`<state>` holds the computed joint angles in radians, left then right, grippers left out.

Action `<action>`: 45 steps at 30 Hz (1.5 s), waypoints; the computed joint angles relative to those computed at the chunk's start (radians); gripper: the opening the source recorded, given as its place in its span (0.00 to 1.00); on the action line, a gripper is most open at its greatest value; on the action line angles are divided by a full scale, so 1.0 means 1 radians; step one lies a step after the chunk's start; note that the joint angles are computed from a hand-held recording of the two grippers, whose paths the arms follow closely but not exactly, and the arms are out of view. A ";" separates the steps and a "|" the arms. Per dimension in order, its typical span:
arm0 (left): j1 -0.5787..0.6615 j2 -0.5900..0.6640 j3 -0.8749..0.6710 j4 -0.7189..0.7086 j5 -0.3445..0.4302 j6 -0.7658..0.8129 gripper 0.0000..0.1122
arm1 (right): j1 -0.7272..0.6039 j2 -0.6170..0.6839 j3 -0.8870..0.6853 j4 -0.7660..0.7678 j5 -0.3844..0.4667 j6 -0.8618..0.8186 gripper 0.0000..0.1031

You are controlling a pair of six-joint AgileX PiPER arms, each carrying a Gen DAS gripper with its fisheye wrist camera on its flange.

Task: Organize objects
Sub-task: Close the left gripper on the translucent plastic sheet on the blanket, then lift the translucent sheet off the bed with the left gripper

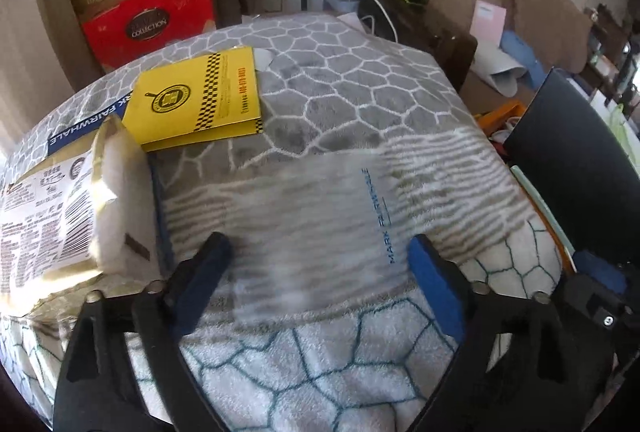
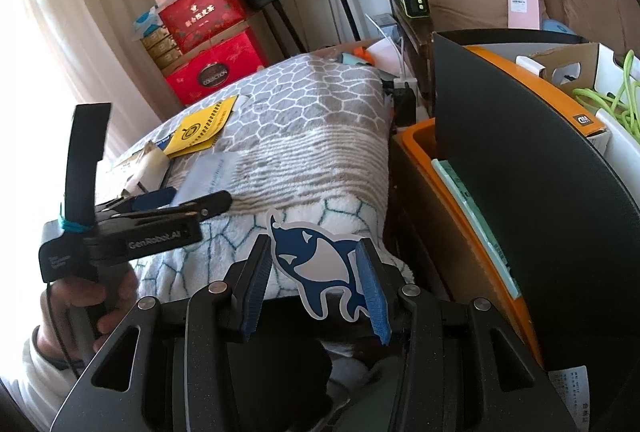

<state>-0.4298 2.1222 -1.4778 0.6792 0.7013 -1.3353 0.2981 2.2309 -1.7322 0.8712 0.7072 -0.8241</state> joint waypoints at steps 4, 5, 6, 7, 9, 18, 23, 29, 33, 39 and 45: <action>0.007 -0.034 0.041 -0.006 -0.012 -0.007 0.55 | 0.003 -0.001 0.002 0.005 0.000 -0.008 0.43; 0.009 -0.042 0.051 -0.006 -0.017 -0.010 0.53 | 0.003 -0.001 0.004 0.008 0.000 -0.012 0.43; 0.012 -0.053 0.065 -0.007 -0.024 -0.014 0.49 | 0.003 -0.001 0.004 0.008 0.000 -0.012 0.43; 0.015 -0.064 0.081 -0.005 -0.035 -0.021 0.45 | 0.003 -0.001 0.006 0.009 0.000 -0.013 0.43; 0.020 -0.083 0.111 0.002 -0.056 -0.031 0.41 | 0.003 -0.002 0.007 0.010 -0.002 -0.013 0.43; 0.026 -0.172 0.249 0.120 -0.178 -0.127 0.40 | 0.000 0.001 -0.002 0.008 0.013 -0.009 0.43; 0.027 -0.237 0.314 0.219 -0.231 -0.225 0.41 | 0.005 -0.018 -0.003 -0.012 0.021 0.005 0.43; -0.003 -0.307 0.345 0.304 -0.231 -0.269 0.42 | 0.005 -0.071 0.010 -0.035 0.019 0.011 0.43; -0.038 -0.363 0.378 0.428 -0.234 -0.365 0.42 | 0.000 -0.114 0.033 -0.050 0.013 0.004 0.43; -0.108 -0.403 0.361 0.513 -0.151 -0.410 0.43 | -0.013 -0.152 0.027 -0.066 0.025 0.001 0.43; -0.178 -0.404 0.327 0.577 -0.022 -0.445 0.43 | -0.020 -0.164 -0.004 -0.054 0.033 -0.039 0.43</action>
